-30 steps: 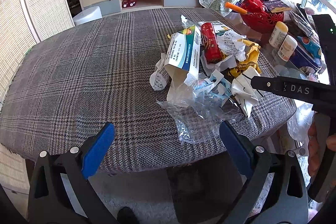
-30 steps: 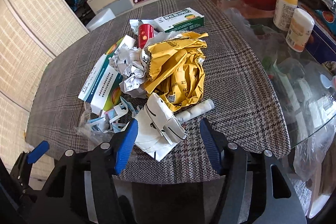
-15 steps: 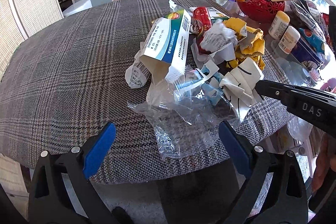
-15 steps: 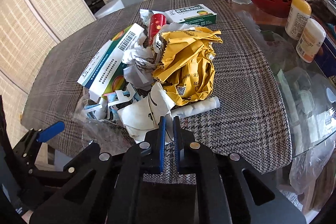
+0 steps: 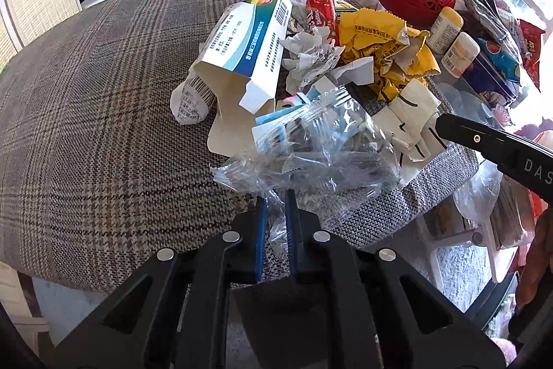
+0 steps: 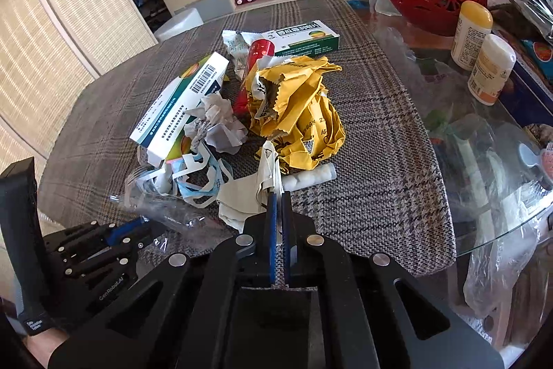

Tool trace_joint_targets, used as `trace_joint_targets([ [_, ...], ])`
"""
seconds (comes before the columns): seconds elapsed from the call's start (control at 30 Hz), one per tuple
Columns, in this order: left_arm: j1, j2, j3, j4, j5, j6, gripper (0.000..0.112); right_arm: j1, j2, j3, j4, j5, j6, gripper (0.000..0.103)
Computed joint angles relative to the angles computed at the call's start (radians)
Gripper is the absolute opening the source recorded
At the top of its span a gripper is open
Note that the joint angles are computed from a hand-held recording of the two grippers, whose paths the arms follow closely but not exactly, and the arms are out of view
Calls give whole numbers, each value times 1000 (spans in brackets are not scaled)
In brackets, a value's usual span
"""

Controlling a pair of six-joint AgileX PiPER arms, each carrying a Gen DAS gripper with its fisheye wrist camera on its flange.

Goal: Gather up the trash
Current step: 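Carry the plastic bag and white paper down into the bin with both grippers and release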

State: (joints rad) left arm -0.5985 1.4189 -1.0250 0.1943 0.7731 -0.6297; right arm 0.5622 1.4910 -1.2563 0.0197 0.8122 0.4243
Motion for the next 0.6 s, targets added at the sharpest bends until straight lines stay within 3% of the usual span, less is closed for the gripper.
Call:
trace_joint_targets([
  [0.33,-62,-143,81,70,33,-88,1,16,-80,62,-14,-10,34,3],
  [0.6,-166,-239,123,166,111,-190,0,111,-142,91,-105,34,142,3],
])
